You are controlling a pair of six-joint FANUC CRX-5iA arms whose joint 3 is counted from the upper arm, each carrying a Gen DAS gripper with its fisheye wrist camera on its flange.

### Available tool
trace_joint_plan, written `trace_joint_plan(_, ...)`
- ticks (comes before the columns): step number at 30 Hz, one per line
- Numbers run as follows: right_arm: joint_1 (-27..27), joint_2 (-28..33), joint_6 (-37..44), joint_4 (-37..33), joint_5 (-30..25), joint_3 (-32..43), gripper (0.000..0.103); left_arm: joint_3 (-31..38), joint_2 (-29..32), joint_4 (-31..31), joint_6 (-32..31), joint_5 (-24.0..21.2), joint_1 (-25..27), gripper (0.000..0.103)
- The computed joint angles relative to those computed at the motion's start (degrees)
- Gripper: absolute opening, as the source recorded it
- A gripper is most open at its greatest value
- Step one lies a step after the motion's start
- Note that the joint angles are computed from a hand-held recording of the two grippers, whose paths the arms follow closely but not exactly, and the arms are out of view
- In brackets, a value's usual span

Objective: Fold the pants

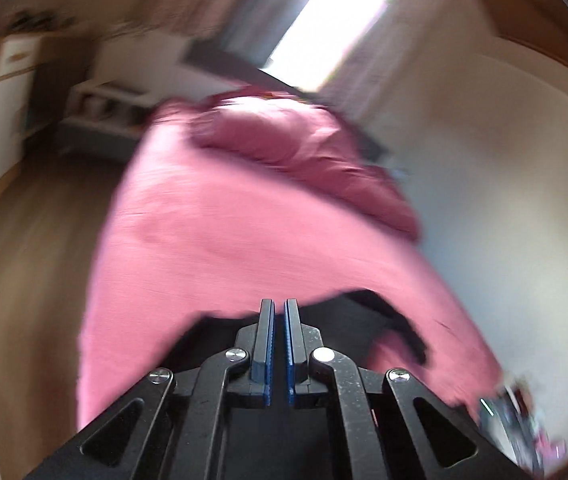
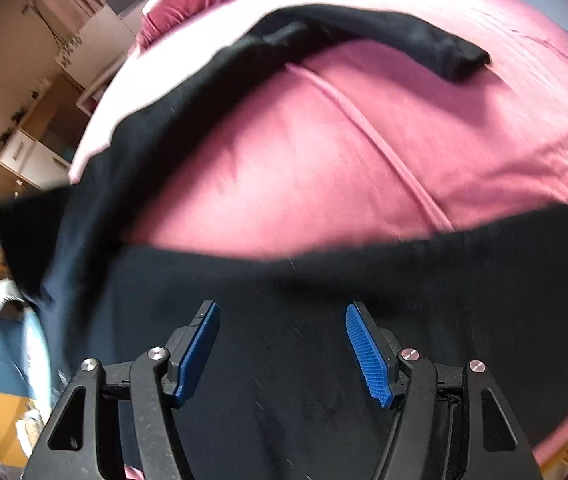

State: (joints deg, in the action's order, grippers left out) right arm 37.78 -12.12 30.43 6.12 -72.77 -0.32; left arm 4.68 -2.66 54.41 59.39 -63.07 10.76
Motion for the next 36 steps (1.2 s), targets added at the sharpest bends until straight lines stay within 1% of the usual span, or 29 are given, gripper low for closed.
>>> trace_joint_plan(2, -2.6, 1.9, 2.6, -2.4, 2.2, 2.5, 0.065, -3.9, -4.0, 4.0, -5.0, -3.5, 0.0, 0.003)
trace_joint_plan(4, -4.9, 4.4, 5.3, -4.4, 4.2, 5.7, 0.062, -6.4, -6.9, 4.8, -6.8, -6.3, 0.0, 0.003)
trace_joint_plan(5, -5.3, 5.5, 5.6, -4.6, 4.4, 7.0, 0.061, -7.0, -8.2, 2.9, -6.5, -7.5, 0.0, 0.003)
trace_joint_plan(6, -5.8, 7.2, 5.9, -5.0, 4.6, 8.9, 0.061, -7.4, -8.8, 1.3, -6.0, -8.2, 0.3, 0.003)
trace_joint_plan(8, -5.3, 8.3, 5.2, -4.9, 5.5, 10.3, 0.061, -6.1, -8.0, -5.2, 0.4, -10.0, 1.1, 0.003)
trace_joint_plan(9, -4.7, 8.5, 5.2, -4.6, 6.0, 10.5, 0.061, -5.9, -7.0, -6.8, 3.1, -10.8, 2.0, 0.004)
trace_joint_plan(10, -3.8, 8.7, 5.5, -4.1, 6.3, 10.8, 0.061, -5.5, -5.8, -8.9, 6.5, -10.9, 3.1, 0.015)
trace_joint_plan(12, -1.8, 9.0, 5.8, -2.6, 5.5, 11.0, 0.061, -3.7, -4.0, -14.3, 12.3, -9.5, 4.2, 0.034)
trace_joint_plan(14, -1.1, 8.6, 6.8, -2.8, 4.2, 10.6, 0.061, -1.9, -0.1, -15.6, 15.7, -8.8, 5.6, 0.04)
trace_joint_plan(15, -0.3, 8.7, 6.7, -2.3, 3.3, 10.5, 0.061, 0.2, 2.2, -17.6, 19.1, -8.6, 5.8, 0.046)
trace_joint_plan(16, -0.1, 8.9, 6.7, -2.1, 2.7, 10.6, 0.061, 1.6, 4.4, -17.6, 19.6, -9.1, 6.1, 0.05)
trace_joint_plan(17, 0.2, 7.9, 6.5, -2.0, 2.0, 9.6, 0.061, 3.1, 6.2, -18.5, 20.9, -9.2, 6.0, 0.05)
trace_joint_plan(18, 0.5, 7.8, 5.9, -1.9, 1.5, 9.4, 0.061, 5.4, 8.0, -21.5, 23.9, -8.8, 5.8, 0.05)
trace_joint_plan(19, 0.5, 7.8, 5.8, -2.0, 1.5, 9.1, 0.061, 7.3, 10.2, -22.5, 25.4, -8.4, 5.5, 0.05)
trace_joint_plan(20, 0.5, 7.8, 5.5, -2.2, 1.2, 9.0, 0.061, 8.5, 12.4, -21.5, 25.0, -8.7, 5.5, 0.05)
trace_joint_plan(21, 0.5, 8.0, 5.4, -2.3, 0.6, 9.2, 0.061, 10.3, 14.3, -22.3, 26.8, -9.2, 5.2, 0.05)
trace_joint_plan(22, 0.3, 8.0, 5.6, -2.3, 0.1, 9.2, 0.061, 12.6, 16.3, -23.8, 30.0, -9.8, 4.8, 0.05)
trace_joint_plan(23, 0.4, 8.3, 5.4, -2.1, 0.1, 9.1, 0.062, 13.4, 17.8, -23.1, 30.4, -10.1, 5.0, 0.05)
trace_joint_plan(24, 0.4, 8.4, 5.2, -2.0, -0.1, 9.2, 0.062, 15.0, 19.8, -23.3, 32.2, -10.5, 4.8, 0.05)
trace_joint_plan(25, 0.3, 8.6, 5.2, -2.1, -0.2, 9.4, 0.062, 16.0, 20.9, -23.9, 34.2, -10.8, 4.6, 0.05)
trace_joint_plan(29, -0.1, 8.8, 4.9, -2.7, -0.5, 9.3, 0.062, 20.8, 26.0, -24.6, 37.6, -12.5, 4.0, 0.05)
trace_joint_plan(31, -0.3, 8.8, 4.2, -3.0, -0.6, 8.9, 0.062, 23.1, 27.7, -26.4, 39.2, -13.2, 3.3, 0.047)
trace_joint_plan(32, -0.4, 8.8, 4.1, -3.1, -0.8, 8.8, 0.062, 24.2, 28.2, -27.2, 39.0, -13.4, 2.7, 0.041)
trace_joint_plan(33, -0.4, 8.9, 4.1, -3.1, -1.1, 8.8, 0.062, 25.9, 28.8, -28.7, 37.3, -14.3, 1.9, 0.024)
trace_joint_plan(34, -0.4, 9.0, 4.1, -3.0, -1.4, 8.7, 0.062, 26.8, 28.8, -30.2, 36.5, -14.2, 1.5, 0.023)
trace_joint_plan(35, -0.5, 9.1, 4.4, -3.1, -1.5, 8.7, 0.062, 26.3, 27.6, -31.4, 34.7, -12.9, 0.8, 0.016)
trace_joint_plan(36, -0.7, 9.4, 4.9, -3.3, -1.8, 8.8, 0.062, 24.6, 25.4, -31.8, 33.1, -11.5, 0.7, 0.014)
